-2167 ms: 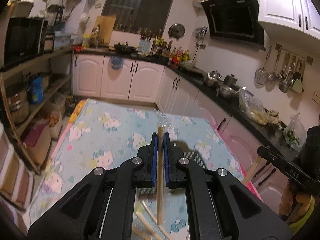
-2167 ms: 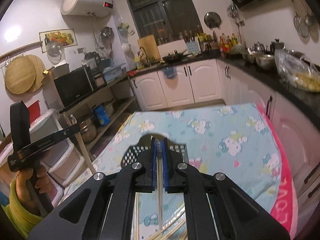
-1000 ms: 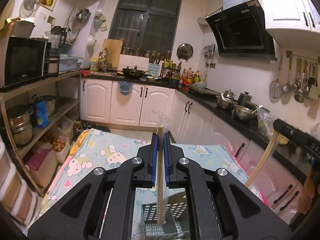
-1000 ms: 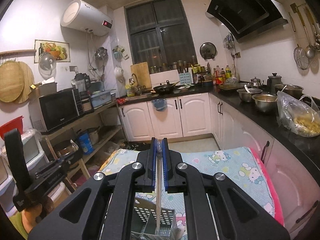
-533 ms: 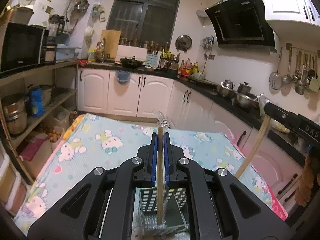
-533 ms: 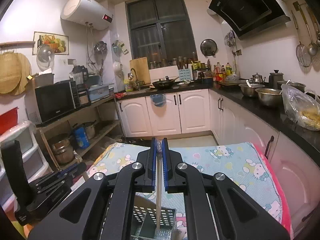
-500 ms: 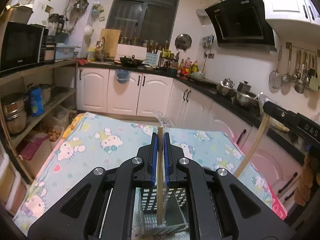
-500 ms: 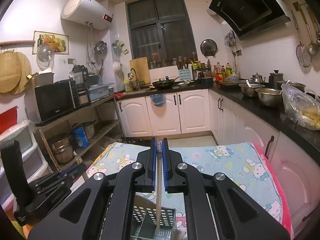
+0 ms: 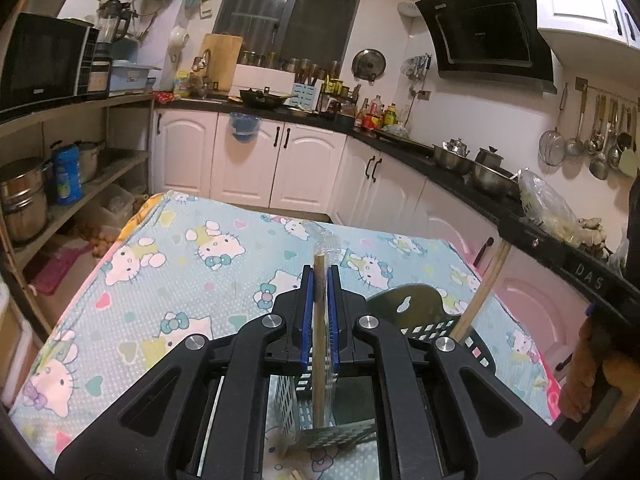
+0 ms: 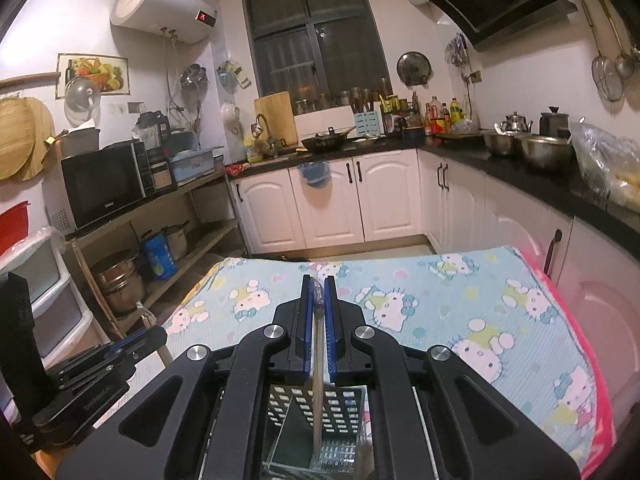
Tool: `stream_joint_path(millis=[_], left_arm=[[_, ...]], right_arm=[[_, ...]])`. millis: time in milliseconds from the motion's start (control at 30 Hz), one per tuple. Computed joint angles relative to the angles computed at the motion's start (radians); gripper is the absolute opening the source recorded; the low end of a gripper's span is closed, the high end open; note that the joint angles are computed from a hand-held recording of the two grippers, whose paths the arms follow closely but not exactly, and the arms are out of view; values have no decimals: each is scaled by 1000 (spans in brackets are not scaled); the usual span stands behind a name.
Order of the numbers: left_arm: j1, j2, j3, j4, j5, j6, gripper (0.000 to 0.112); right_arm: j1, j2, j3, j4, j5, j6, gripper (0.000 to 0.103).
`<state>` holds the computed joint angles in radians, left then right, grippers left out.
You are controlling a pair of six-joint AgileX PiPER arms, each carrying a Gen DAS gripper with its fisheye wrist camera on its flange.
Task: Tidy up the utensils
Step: 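Lower the chopsticks into the caddy slots and open both tools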
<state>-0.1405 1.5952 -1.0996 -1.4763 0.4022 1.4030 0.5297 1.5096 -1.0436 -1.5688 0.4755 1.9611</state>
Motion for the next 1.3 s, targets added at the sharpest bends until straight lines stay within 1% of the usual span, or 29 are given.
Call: stream_joint_path(millis=[200,333,400,567,633,667,767,833,900,1033,1067,1100,1233,1300], left_arm=[[3,-4,18,-22,0,22,2],[20,-10,29,-24,15,11,2],[26,-10,27,-3,19,-16,5],[47,-12,14,81,49,-113,7],[54,-19,16,99,58,-130,13],[57,-24,19,101,60,-132,16],[61,-29,23,121,59,-151,18],[68,-32,19,160,73,-188,24],[68,-34,10,228,89,-246,32],[75,-42,20,266,104,-275,40],[80,-43,22,270,117,-281,41],[85,-44,24,269,126,-280,43],[98,-70,42,274,150,-278,50],[107,-91,61,264,161,-266,57]], right_arm=[[3,-3,35,-16,-13,41,6],[10,-15,66,-22,-14,74,6],[19,-21,75,-24,-4,85,7],[31,-45,89,19,3,51,8],[35,-50,86,48,11,22,8],[38,-54,86,67,16,4,11],[40,-68,88,122,24,-47,17],[46,-77,90,159,35,-82,23],[51,-83,89,194,45,-113,31],[66,-103,102,244,62,-154,35],[71,-108,107,251,67,-158,38],[73,-114,112,255,69,-161,41],[98,-142,140,273,98,-171,43],[115,-158,156,270,116,-162,47]])
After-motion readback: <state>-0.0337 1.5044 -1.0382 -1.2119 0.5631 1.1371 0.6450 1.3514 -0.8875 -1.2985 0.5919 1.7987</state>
